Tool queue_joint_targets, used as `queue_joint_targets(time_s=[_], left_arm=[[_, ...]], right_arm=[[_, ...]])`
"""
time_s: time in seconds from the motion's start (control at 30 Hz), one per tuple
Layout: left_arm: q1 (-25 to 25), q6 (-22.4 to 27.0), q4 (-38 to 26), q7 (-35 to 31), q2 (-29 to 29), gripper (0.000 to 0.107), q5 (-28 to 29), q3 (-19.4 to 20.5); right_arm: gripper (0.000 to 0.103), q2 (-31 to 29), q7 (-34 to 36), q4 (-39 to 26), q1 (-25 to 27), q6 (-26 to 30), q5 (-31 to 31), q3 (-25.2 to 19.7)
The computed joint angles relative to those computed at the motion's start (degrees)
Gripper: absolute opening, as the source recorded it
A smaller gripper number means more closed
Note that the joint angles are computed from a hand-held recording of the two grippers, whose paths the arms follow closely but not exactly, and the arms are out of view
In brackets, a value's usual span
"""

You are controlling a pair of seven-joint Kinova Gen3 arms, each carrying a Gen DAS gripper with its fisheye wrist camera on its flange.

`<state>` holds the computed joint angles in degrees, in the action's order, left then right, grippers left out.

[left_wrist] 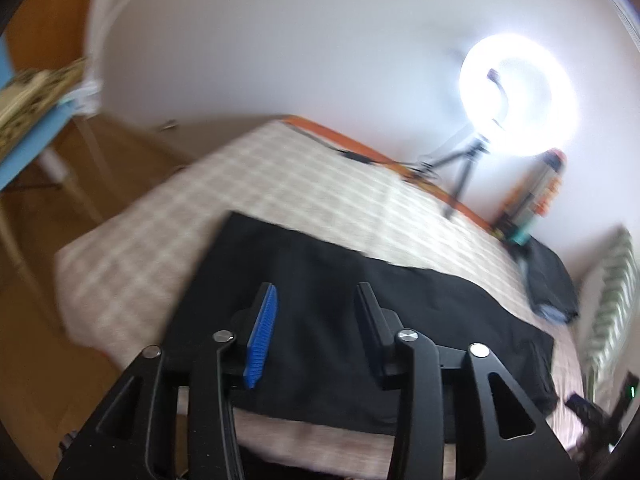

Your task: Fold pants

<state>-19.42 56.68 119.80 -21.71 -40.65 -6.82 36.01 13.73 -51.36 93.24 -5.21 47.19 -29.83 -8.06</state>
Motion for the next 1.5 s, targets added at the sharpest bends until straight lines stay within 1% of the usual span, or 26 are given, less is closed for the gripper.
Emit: queue_joint_targets(time_s=[0.1, 0.13, 0.2, 0.23, 0.3, 0.33, 0.4, 0.43, 0.5, 0.53, 0.57, 0.6, 0.67, 0.77, 0.83, 0.9, 0.97, 1.07, 1.17, 1.2, 1.23, 1.27, 1.3, 1.33, 1.43, 1.5], left_arm=[[2.83, -5.82, -0.94, -3.33, 5.06, 0.04, 0.2, 0.84], [4.18, -7.7, -1.22, -4.46, 6.88, 0.041, 0.17, 0.99], [7.92, -11.5, -1.76, -7.03, 11.01, 0.053, 0.08, 0.45], [10.57, -13.36, -2.13, -8.23, 13.61, 0.055, -0.28, -0.24], [14.39, -15.51, -3.19, -9.05, 17.79, 0.055, -1.81, -0.54], [15.64, -17.04, -4.02, -10.54, 20.44, 0.055, -2.18, 0.1], [19.22, -18.58, -5.8, -12.22, 25.16, 0.055, -3.7, -0.3], [19.9, -20.18, -6.8, -14.27, 27.81, 0.055, -3.51, 0.51], [23.33, -21.0, -9.33, -15.59, 32.59, 0.055, -5.6, 0.67], [24.19, -21.53, -10.68, -16.71, 35.25, 0.055, -6.69, 1.72], [26.05, -21.33, -12.28, -17.56, 37.82, 0.055, -7.88, 1.7], [26.85, -21.9, -13.71, -19.33, 40.47, 0.055, -8.5, 2.59], [29.5, -21.67, -16.69, -22.91, 44.62, 0.055, -8.93, 2.48], [34.0, -19.36, -21.41, -25.95, 50.75, 0.055, -11.95, 2.02], [37.36, -17.72, -23.72, -26.57, 54.17, 0.055, -14.19, 0.65], [40.89, -15.99, -25.53, -25.94, 56.72, 0.055, -16.76, -1.7], [43.02, -14.96, -26.39, -26.06, 58.21, 0.055, -17.55, -3.73], [43.72, -15.92, -26.63, -27.49, 59.38, 0.054, -15.29, -5.58], [44.81, -17.92, -25.9, -28.98, 59.24, 0.051, -14.43, -7.8], [44.87, -18.78, -25.5, -29.97, 58.93, 0.044, -13.81, -8.22], [44.93, -19.42, -25.39, -31.05, 58.82, 0.04, -12.78, -8.67], [43.92, -20.49, -25.0, -32.59, 58.64, 0.035, -10.82, -8.39], [43.38, -21.38, -24.75, -33.7, 58.54, 0.031, -9.21, -8.47], [43.89, -21.71, -24.94, -34.11, 58.69, 0.03, -8.52, -9.18], [45.06, -22.21, -24.91, -35.54, 58.37, 0.026, -6.44, -10.84], [45.34, -22.84, -24.7, -37.07, 57.93, 0.024, -4.47, -11.54]], right_arm=[[0.062, 3.78, -4.61, -3.29, 1.99, 2.59, -2.2, 1.39], [0.062, 4.61, -6.39, -4.04, 2.07, 3.15, -1.71, 1.74], [0.062, 5.81, -8.97, -5.01, 2.19, 3.84, -0.35, 1.89], [0.062, 6.16, -9.89, -5.2, 2.43, 4.11, 0.15, 1.91], [0.062, 6.88, -12.78, -5.75, 2.26, 4.72, 1.16, 2.37], [0.062, 7.11, -13.28, -5.8, 3.21, 5.08, 0.93, 1.85], [0.062, 7.33, -13.73, -5.7, 4.51, 5.44, -0.16, 1.45], [0.062, 7.51, -13.66, -5.66, 5.27, 5.65, -0.81, 1.25], [0.062, 8.25, -14.24, -6.16, 6.75, 6.92, -2.65, 0.95], [0.062, 8.58, -14.49, -6.31, 7.31, 7.44, -3.55, 0.76], [0.061, 9.02, -14.83, -6.55, 7.92, 8.11, -4.55, 0.62], [0.06, 9.6, -15.99, -6.97, 8.31, 8.9, -5.31, 0.76], [0.058, 10.62, -17.06, -7.62, 9.02, 9.77, -6.42, 0.68], [0.054, 11.45, -17.52, -8.04, 9.89, 10.23, -7.77, 0.26], [0.052, 12.14, -18.47, -8.61, 10.14, 10.92, -8.45, 0.14], [0.05, 12.45, -19.78, -9.02, 10.21, 11.86, -8.75, 0.12], [0.047, 12.75, -20.28, -9.14, 10.86, 13.17, -9.97, -0.3], [0.047, 13.01, -20.0, -8.72, 11.47, 14.49, -11.29, -0.66], [0.047, 13.52, -20.35, -8.0, 11.25, 13.62, -12.14, -0.56], [0.047, 13.87, -20.59, -7.92, 11.41, 13.28, -12.96, -0.68], [0.047, 14.09, -21.05, -7.99, 11.5, 13.2, -13.42, -0.68], [0.047, 14.3, -21.74, -7.95, 11.39, 12.7, -13.88, -0.66], [0.045, 14.38, -22.6, -7.66, 11.19, 11.94, -14.27, -0.62], [0.036, 14.35, -23.2, -7.58, 11.04, 11.5, -14.2, -0.54], [0.02, 13.97, -24.13, -6.25, 10.5, 8.95, -14.16, -0.75], [0.016, 13.41, -23.64, -5.14, 10.77, 7.64, -14.78, -1.26]])
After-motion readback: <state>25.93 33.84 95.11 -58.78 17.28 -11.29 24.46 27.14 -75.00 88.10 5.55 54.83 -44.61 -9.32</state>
